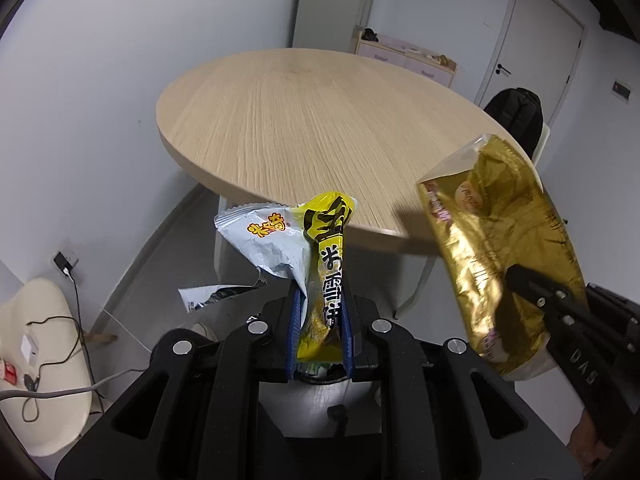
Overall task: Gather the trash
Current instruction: 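Lift the snack bag and foil bag and lower them toward the bin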
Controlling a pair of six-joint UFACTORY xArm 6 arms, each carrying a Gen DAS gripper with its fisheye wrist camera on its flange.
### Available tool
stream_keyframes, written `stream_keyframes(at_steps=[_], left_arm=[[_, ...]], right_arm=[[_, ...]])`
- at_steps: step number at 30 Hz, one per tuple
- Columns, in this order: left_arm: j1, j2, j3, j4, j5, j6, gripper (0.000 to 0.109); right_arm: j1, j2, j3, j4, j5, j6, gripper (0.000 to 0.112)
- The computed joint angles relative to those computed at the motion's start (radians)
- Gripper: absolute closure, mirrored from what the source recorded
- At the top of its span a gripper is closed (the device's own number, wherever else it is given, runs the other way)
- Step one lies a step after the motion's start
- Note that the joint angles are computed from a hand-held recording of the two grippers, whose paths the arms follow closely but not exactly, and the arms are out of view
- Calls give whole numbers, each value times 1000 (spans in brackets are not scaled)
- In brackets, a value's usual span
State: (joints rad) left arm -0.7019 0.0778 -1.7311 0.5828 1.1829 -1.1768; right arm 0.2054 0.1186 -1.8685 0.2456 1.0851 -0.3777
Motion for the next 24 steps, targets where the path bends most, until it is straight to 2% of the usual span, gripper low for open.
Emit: stream_keyframes(at_steps=[5, 16, 24], left_arm=[[-39, -26, 50, 14, 0, -24, 92], [-74, -29, 80, 20, 18, -48, 92], [-84, -41, 135, 5, -4, -61, 92]], right_arm=[[-5, -121, 185, 28, -53, -15, 111], [-11, -325, 466, 19, -151, -45, 111], [-21, -428, 605, 18, -163, -64, 111]])
